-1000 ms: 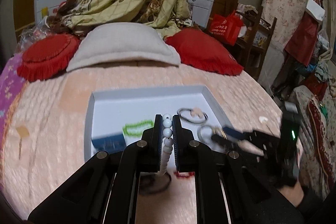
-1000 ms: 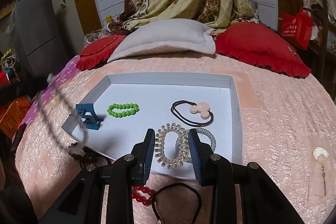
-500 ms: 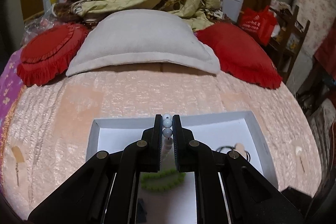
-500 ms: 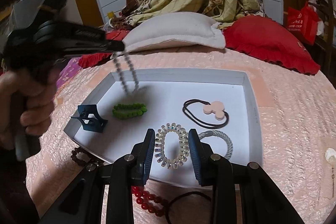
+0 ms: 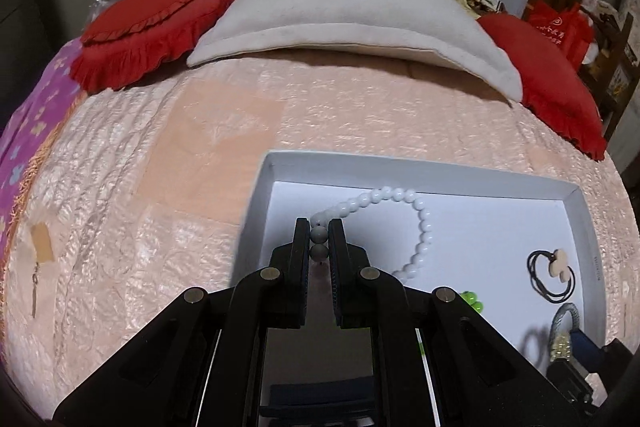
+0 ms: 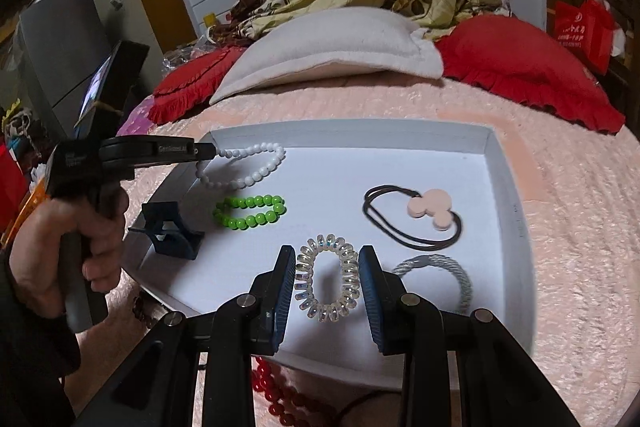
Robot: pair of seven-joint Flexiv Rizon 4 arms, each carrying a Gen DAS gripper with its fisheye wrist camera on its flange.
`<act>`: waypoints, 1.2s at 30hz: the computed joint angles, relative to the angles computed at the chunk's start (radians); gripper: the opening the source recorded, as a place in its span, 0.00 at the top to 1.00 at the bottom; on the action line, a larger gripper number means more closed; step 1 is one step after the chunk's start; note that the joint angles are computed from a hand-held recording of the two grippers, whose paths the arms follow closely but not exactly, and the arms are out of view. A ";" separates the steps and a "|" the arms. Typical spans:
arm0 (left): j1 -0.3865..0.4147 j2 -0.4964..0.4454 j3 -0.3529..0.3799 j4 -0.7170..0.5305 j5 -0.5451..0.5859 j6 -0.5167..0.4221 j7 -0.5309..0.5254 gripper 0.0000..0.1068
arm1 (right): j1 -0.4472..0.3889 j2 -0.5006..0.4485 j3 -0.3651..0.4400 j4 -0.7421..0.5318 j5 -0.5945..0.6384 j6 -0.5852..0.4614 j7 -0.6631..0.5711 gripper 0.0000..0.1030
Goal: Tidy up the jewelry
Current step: 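Lower the white bracelet and spiral hair tie into the tray, opening both tools, then move the left tool to the brown wooden bead bracelet while the right tool approaches a black hair tie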
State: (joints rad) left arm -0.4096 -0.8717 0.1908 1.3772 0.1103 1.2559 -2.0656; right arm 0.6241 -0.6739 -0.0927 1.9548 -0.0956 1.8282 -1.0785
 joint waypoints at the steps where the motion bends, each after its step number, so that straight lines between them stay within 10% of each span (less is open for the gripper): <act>1: -0.003 0.002 0.004 0.004 0.004 0.001 -0.001 0.93 | 0.002 -0.007 -0.001 -0.010 -0.002 -0.013 0.003 0.70; 14: 0.011 0.001 -0.011 0.026 -0.002 0.006 0.019 0.90 | -0.059 -0.048 0.058 -0.075 -0.081 -0.105 0.061 0.66; 21: 0.007 0.012 -0.013 0.050 -0.008 0.055 0.044 0.59 | -0.094 -0.045 0.096 -0.074 -0.097 -0.091 0.070 0.60; 36: -0.110 0.186 0.135 0.337 0.033 0.267 -0.071 0.51 | 0.106 0.067 -0.117 0.105 0.123 0.106 0.000 0.60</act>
